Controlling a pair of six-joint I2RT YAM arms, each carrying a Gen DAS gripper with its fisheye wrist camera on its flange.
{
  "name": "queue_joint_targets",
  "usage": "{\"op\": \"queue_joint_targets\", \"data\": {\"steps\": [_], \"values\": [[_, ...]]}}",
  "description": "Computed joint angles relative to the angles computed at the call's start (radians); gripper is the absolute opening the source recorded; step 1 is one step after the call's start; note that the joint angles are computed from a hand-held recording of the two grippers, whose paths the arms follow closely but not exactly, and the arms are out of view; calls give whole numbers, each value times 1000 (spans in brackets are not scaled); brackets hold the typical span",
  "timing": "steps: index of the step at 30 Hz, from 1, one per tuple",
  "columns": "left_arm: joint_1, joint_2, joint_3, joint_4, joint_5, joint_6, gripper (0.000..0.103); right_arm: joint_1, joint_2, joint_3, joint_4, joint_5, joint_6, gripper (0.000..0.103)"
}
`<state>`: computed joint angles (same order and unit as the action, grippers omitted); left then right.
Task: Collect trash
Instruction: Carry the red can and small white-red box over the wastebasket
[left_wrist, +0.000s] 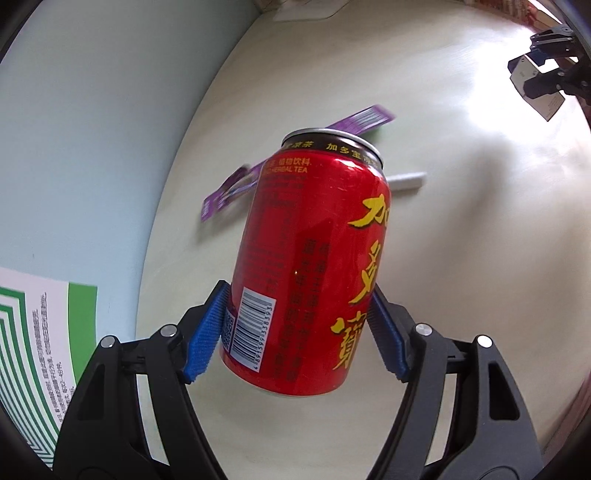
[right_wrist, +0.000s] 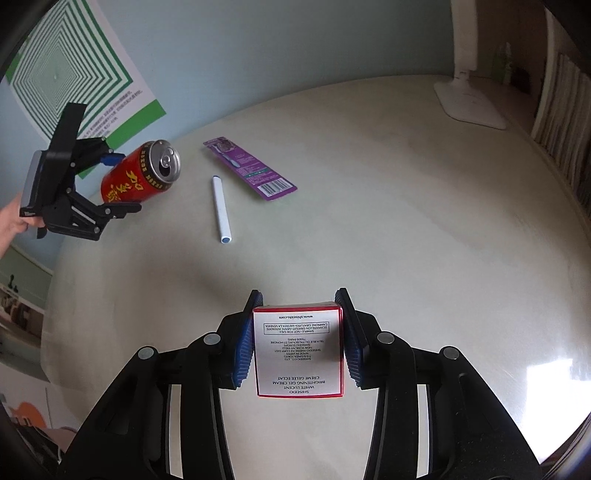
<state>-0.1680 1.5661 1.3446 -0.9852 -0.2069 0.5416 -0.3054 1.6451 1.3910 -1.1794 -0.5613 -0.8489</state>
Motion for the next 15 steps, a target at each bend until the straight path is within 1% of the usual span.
{"op": "queue_joint_targets", "data": {"steps": [3,4,7,10,15], "values": [[-113,-1,24,-22,-20,-59,70,-119,-3,22,-62,-18,-99,42],[-176,-23,7,-31,-36,-103,70,-165,-3,31,-84,-22,-135,42],[-304,5,48,-45,-62,-169,70,-297,-1,48,-138,-36,-227,42],[-423,62,115,-55,-76,-222,70,-451,28,94,-202,-42,-328,42],[-636,212,284,-72,-78,-293,70,-727,115,211,-309,-47,-485,42]]}}
